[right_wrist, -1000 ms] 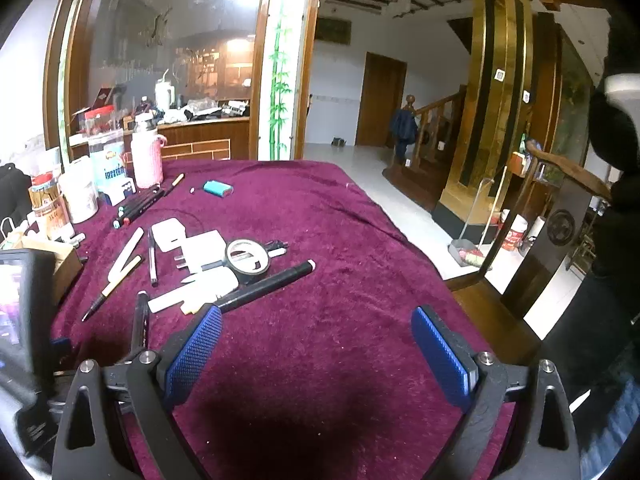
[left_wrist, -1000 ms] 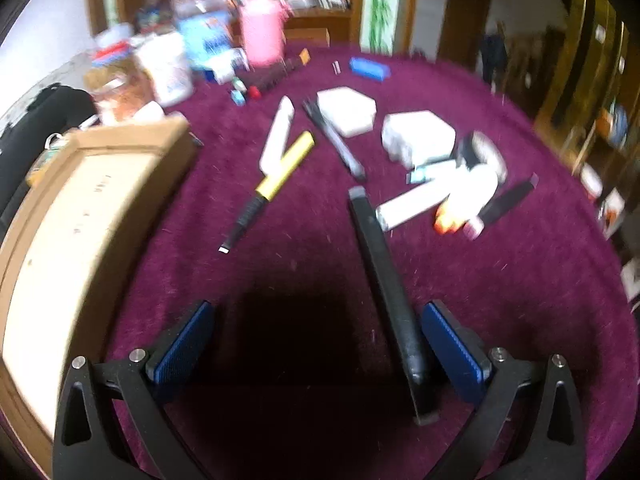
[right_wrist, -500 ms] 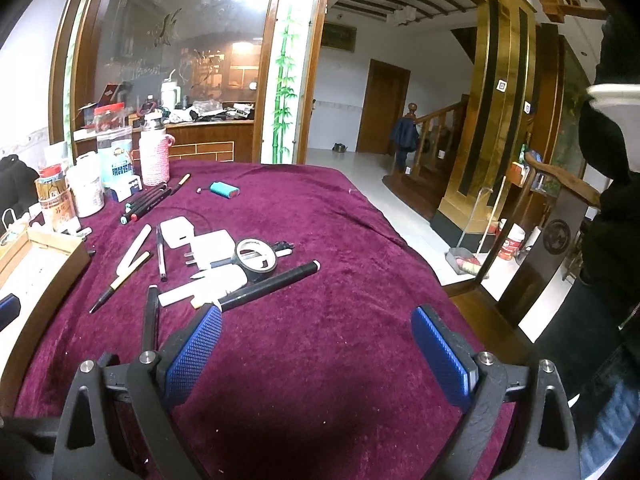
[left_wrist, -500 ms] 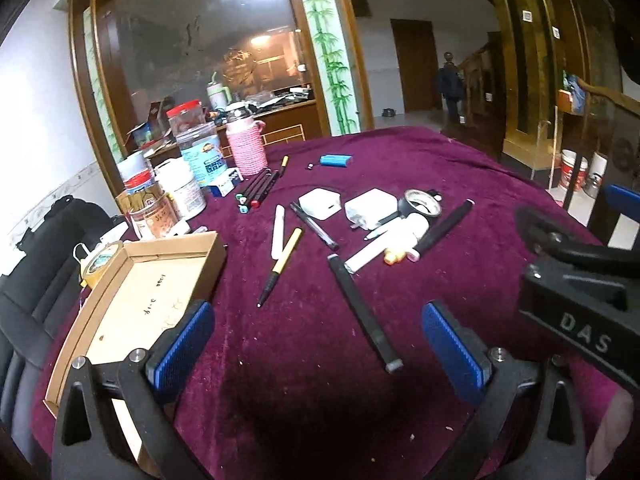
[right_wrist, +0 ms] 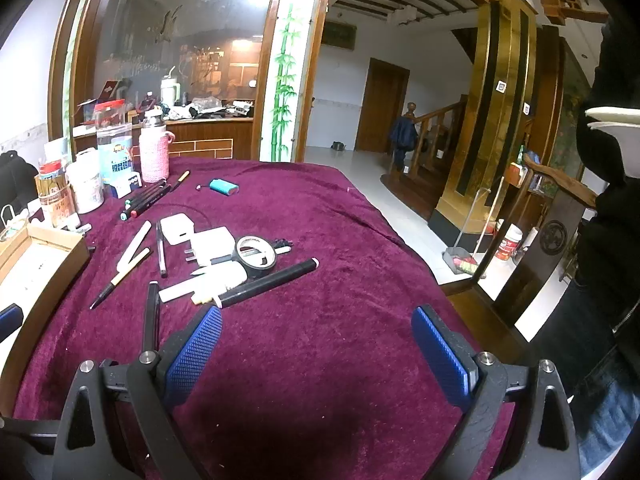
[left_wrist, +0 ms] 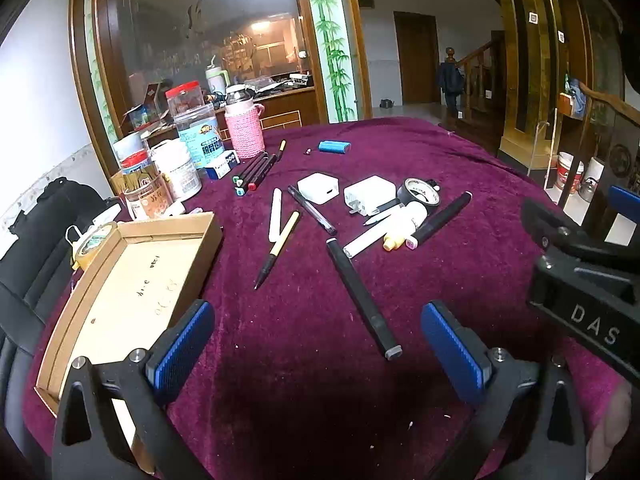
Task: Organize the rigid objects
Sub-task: 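Move the left tool toward the black marker lying on the cloth, then close the left tool on the black marker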
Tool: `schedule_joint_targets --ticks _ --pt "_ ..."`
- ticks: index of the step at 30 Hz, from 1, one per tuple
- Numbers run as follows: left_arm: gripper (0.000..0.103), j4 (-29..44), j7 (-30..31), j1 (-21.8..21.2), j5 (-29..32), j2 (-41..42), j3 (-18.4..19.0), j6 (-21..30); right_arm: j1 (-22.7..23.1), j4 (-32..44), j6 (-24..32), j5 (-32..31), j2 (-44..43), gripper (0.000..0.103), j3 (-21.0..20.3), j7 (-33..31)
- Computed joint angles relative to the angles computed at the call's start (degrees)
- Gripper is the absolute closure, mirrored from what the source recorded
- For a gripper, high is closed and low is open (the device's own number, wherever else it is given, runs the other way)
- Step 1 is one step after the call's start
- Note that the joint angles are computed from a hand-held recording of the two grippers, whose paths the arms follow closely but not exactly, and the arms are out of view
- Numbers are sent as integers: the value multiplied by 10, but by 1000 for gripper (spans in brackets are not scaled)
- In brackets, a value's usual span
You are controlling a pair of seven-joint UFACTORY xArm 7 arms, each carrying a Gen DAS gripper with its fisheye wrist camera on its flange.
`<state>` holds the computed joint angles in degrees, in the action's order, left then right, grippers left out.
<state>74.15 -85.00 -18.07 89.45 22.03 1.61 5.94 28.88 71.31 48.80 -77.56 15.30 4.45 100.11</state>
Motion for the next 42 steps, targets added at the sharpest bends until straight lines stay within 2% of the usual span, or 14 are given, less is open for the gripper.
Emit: schedule_joint_targets --ticks 8,14,20,26,31,36,37,42 --pt "0 6 47 -8 -61 16 11 -7 -5 12 -9 21 11 6 -4 -20" --pt "0 10 142 1 -176 29 21 -20 -13 21 -31 50 24 6 -14 -43" --pt "0 17 281 55 -332 43 -13 -5 -41 30 -94 111 40 6 -28 -96" --pt "0 45 413 102 -478 71 -78 34 -50 45 -146 158 59 6 -48 -150" --pt "0 84 482 81 -540 103 -97 78 -49 49 -173 177 70 6 -65 -173" --pt "3 151 565 82 -635 156 -140 147 -56 44 -197 204 73 6 -78 -196" --pt "6 167 579 79 -648 168 -143 159 -56 43 -200 208 73 6 -80 -199" --pt "21 240 609 37 -682 215 -113 215 -60 34 -217 217 68 6 -91 -204"
